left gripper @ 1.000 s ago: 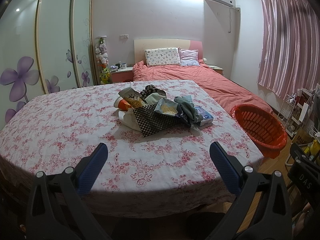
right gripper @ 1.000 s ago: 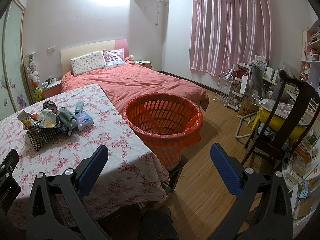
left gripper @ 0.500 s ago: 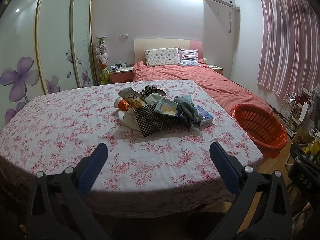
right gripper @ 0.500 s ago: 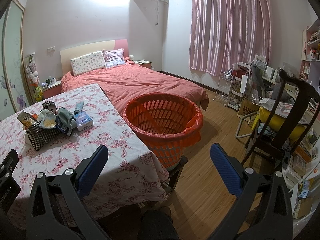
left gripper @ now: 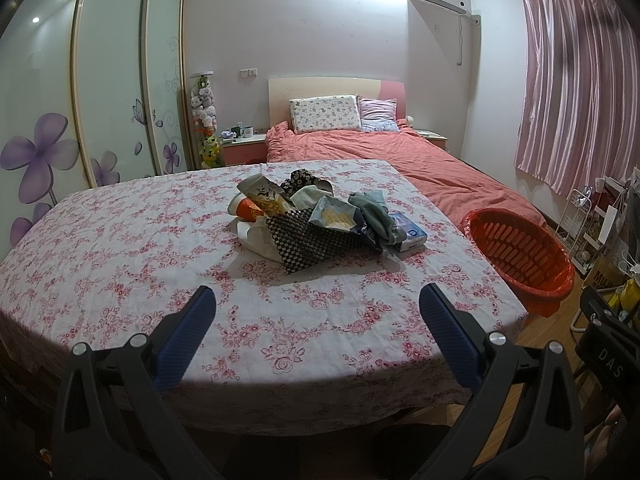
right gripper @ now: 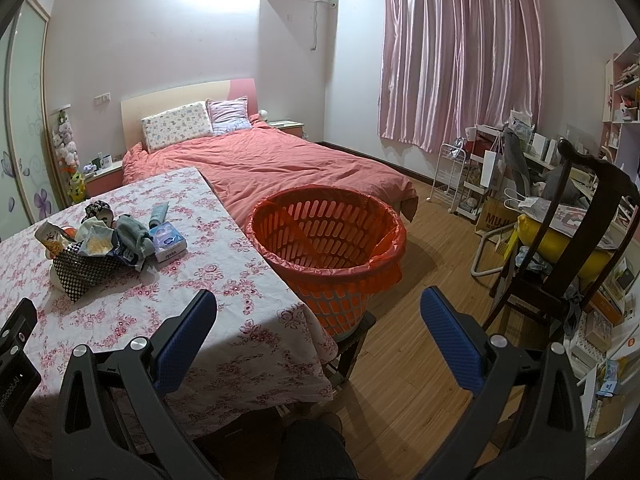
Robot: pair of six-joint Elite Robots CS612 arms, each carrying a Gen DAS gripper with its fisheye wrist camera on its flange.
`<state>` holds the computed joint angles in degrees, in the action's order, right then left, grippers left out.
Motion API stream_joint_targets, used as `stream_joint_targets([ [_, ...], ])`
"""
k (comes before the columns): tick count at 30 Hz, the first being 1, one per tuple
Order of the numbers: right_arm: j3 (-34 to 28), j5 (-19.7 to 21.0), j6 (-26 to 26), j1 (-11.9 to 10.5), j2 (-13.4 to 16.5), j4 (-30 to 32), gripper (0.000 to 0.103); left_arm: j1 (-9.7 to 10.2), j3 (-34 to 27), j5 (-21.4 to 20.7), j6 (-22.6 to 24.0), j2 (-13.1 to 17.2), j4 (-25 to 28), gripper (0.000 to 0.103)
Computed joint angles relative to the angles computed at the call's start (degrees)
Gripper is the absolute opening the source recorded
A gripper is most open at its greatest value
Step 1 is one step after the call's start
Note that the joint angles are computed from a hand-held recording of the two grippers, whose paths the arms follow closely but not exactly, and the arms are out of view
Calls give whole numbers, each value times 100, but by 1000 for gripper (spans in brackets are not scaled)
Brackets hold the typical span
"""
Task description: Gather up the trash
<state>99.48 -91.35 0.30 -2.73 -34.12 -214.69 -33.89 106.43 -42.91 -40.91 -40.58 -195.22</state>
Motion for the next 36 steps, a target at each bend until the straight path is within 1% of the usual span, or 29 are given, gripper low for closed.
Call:
stream_joint_targets([
  [7,-12,3,-3,2,4,23,101,18,5,6,-80,-15,68,99],
  [11,-62,65,-25,-13,5,90,101,89,7,26,-224,-36,183,99],
  [14,-153,110,-53,19,53,108,101,200,4,12,-344,-39,248,99],
  [17,-358,256,-79,68,152,159,101,322,21,32,-530,-56,347,99],
  [23,-814,644,-137,144,337,586,101,612,-33,-1,-810,-70,584,99],
  [26,-1072,850,-186,176,426,869,101,736,-132,-9,-788,-33,699,99],
  [29,-1383,1043,-269,210,536,1140,101,868,-293,-101,-649,44,783,99],
  [33,-1757,1314,-366,229,669,1544,101,1008,-543,-284,-294,181,778,99],
  [36,-2066,1520,-485,238,773,2004,98,1082,-715,-489,-29,285,752,99],
])
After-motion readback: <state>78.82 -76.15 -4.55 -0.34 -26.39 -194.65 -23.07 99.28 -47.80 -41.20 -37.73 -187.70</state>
